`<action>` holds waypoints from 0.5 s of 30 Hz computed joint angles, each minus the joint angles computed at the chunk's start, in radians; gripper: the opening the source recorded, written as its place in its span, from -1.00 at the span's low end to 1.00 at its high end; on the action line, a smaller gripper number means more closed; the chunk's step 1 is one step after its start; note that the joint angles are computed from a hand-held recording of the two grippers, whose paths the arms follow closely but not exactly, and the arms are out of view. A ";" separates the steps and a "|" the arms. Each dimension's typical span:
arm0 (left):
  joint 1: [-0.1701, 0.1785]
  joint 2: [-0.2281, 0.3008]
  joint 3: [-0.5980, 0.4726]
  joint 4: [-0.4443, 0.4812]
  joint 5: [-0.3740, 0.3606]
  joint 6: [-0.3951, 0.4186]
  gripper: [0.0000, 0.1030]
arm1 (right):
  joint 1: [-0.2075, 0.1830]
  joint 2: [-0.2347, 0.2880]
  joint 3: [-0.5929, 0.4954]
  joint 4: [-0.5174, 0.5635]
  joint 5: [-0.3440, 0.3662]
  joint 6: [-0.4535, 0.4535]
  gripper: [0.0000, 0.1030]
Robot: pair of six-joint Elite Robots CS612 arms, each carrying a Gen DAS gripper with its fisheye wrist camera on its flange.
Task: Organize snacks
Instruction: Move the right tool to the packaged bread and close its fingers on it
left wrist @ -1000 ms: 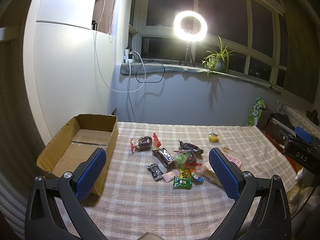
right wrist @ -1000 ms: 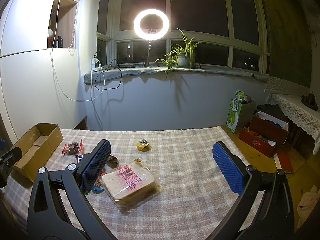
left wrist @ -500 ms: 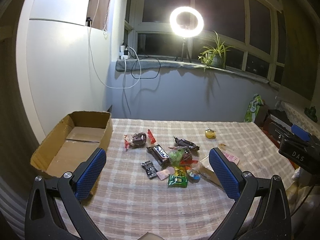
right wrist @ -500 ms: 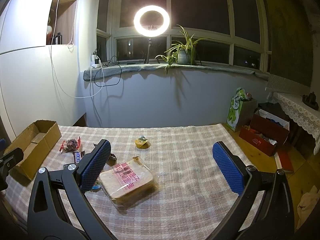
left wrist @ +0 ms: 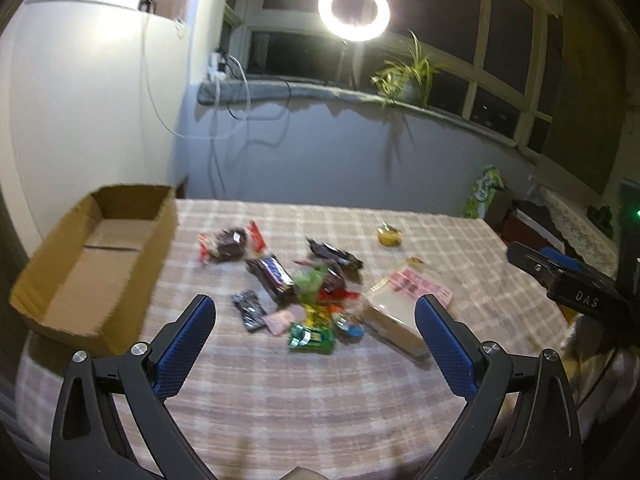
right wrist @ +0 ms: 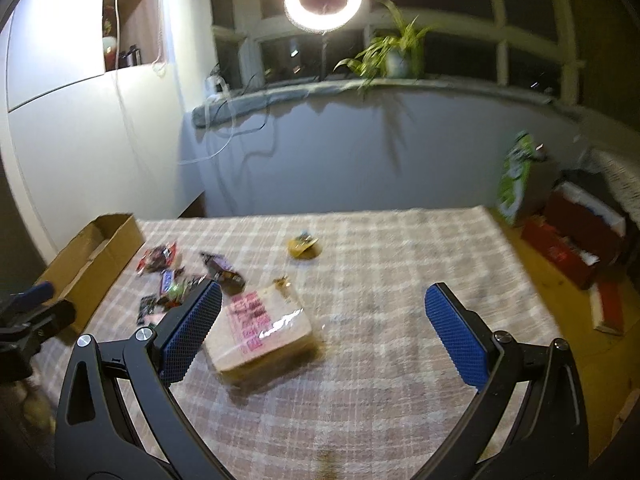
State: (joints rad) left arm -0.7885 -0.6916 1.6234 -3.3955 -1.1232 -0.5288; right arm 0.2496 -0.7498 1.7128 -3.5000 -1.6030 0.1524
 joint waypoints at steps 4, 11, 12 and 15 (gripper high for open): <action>0.011 0.013 -0.023 0.028 -0.104 -0.027 0.86 | -0.036 -0.001 -0.015 0.108 0.159 -0.015 1.00; 0.021 0.045 -0.078 0.090 -0.234 -0.052 0.81 | -0.070 0.014 -0.062 0.262 0.310 -0.061 1.00; 0.024 0.050 -0.088 0.100 -0.258 -0.058 0.79 | -0.075 0.019 -0.073 0.290 0.333 -0.062 1.00; 0.030 0.065 -0.116 0.130 -0.310 -0.072 0.74 | -0.084 0.031 -0.103 0.355 0.364 -0.078 1.00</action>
State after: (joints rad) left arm -0.7585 -0.6265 1.5071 -3.2653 -1.4337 -0.6011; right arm 0.1656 -0.7193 1.6100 -3.1449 -1.2386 0.0744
